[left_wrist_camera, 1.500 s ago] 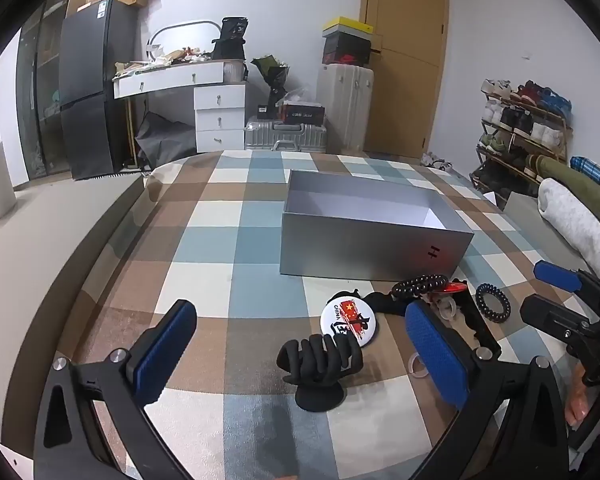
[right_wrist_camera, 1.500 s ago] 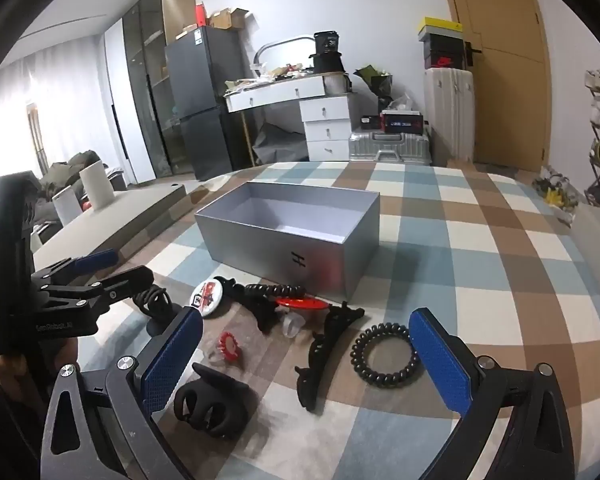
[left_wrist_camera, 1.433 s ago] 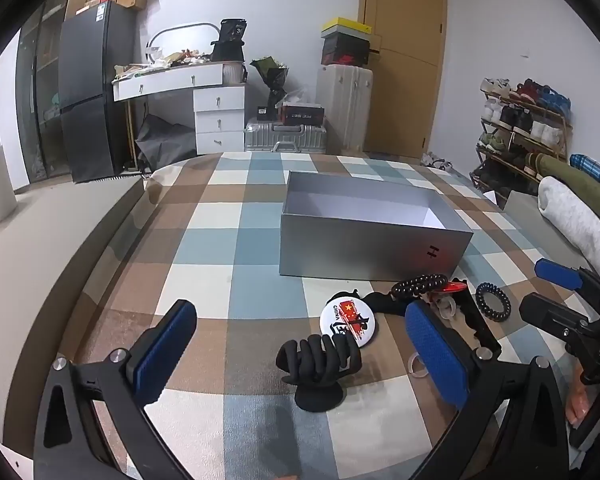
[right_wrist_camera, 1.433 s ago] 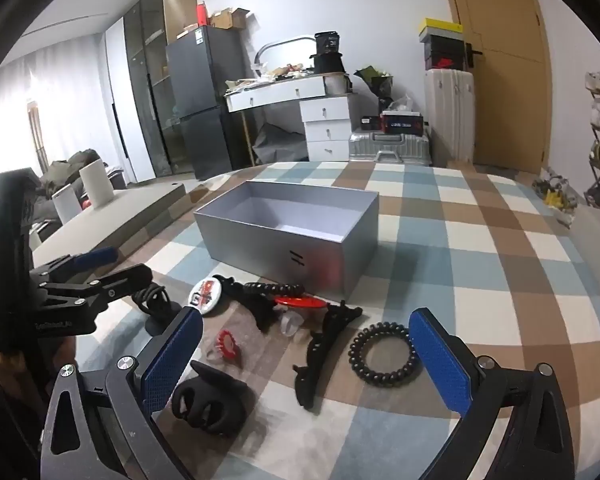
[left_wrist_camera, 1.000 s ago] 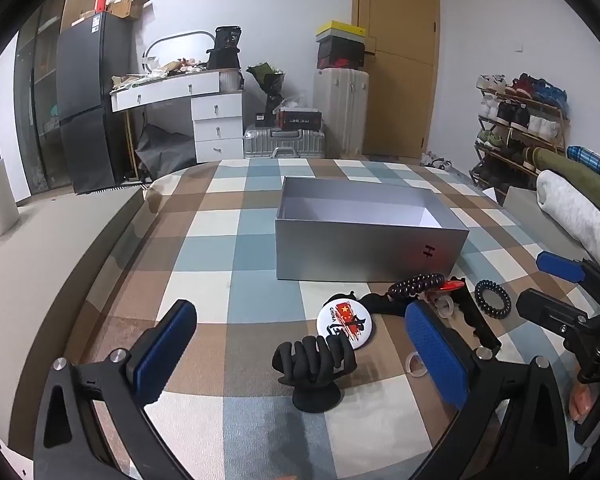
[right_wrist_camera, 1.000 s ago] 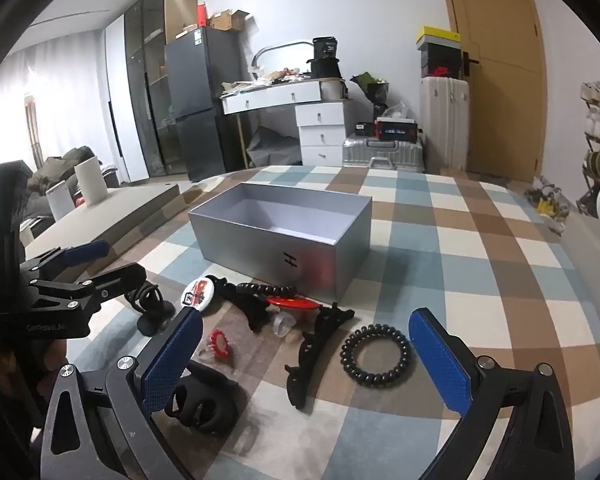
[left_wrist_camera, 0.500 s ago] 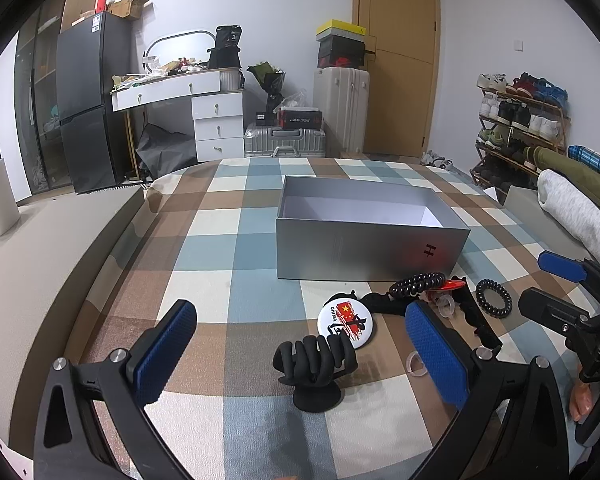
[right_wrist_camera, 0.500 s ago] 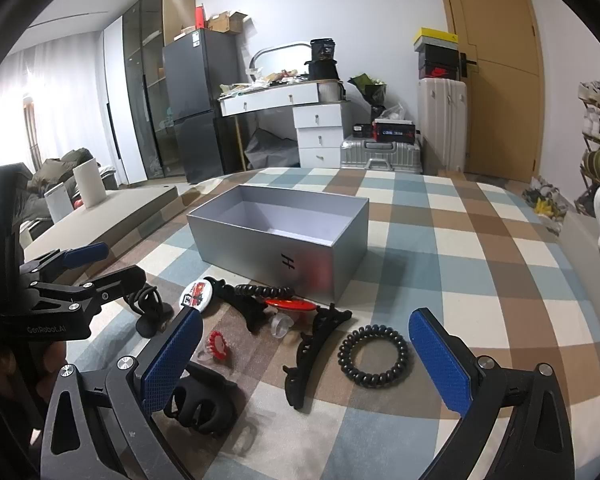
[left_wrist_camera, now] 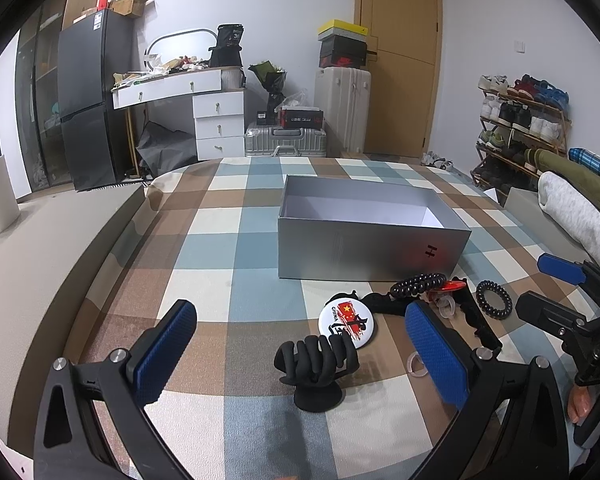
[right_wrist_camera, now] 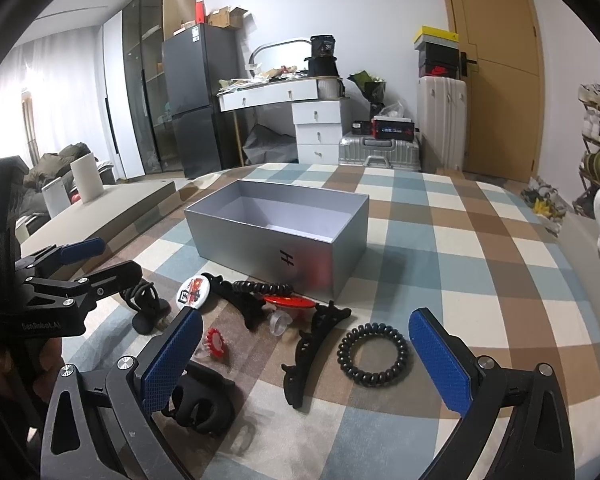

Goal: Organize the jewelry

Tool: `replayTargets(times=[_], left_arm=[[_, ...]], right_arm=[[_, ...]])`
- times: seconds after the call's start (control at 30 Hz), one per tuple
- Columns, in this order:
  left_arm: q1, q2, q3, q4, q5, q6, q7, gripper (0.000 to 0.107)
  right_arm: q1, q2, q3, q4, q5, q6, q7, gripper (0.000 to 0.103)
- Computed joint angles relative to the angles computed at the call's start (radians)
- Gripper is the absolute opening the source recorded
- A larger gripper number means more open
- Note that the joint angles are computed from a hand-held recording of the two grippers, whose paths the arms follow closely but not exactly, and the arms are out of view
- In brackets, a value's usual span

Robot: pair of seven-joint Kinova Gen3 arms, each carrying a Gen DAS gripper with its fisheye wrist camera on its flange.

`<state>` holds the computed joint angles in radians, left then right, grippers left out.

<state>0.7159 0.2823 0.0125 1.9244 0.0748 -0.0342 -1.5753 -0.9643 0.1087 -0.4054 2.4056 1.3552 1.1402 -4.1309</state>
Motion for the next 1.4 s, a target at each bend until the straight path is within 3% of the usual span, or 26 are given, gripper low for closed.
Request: replayTargets(times=[0.27, 0.57, 1.03, 1.13, 1.27, 1.4], left_arm=[[0.031, 0.002, -0.032, 0.001, 0.008, -0.008, -0.021, 0.102], [-0.085, 0.003, 0.092, -0.001, -0.016, 0.001, -0.016, 0.102], [-0.086, 0.001, 0.093, 0.002, -0.023, 0.004, -0.01, 0.102], [-0.017, 0.005, 0.018, -0.016, -0.02, 0.033, -0.004, 0.102], [-0.062, 0.008, 0.063, -0.036, -0.036, 0.078, 0.01, 0.102], [-0.03, 0.014, 0.031, -0.063, -0.076, 0.135, 0.042, 0.102]], right_arm=[[0.001, 0.002, 0.001, -0.007, -0.004, 0.003, 0.0, 0.103], [-0.009, 0.015, 0.004, -0.029, -0.029, 0.025, 0.032, 0.103], [0.007, 0.025, 0.024, -0.058, -0.067, 0.006, 0.09, 0.103], [0.012, 0.03, 0.028, -0.073, -0.087, 0.0, 0.124, 0.103], [0.02, 0.038, 0.04, -0.103, -0.131, -0.007, 0.192, 0.103], [0.057, 0.004, 0.058, -0.109, -0.17, -0.086, 0.251, 0.103]])
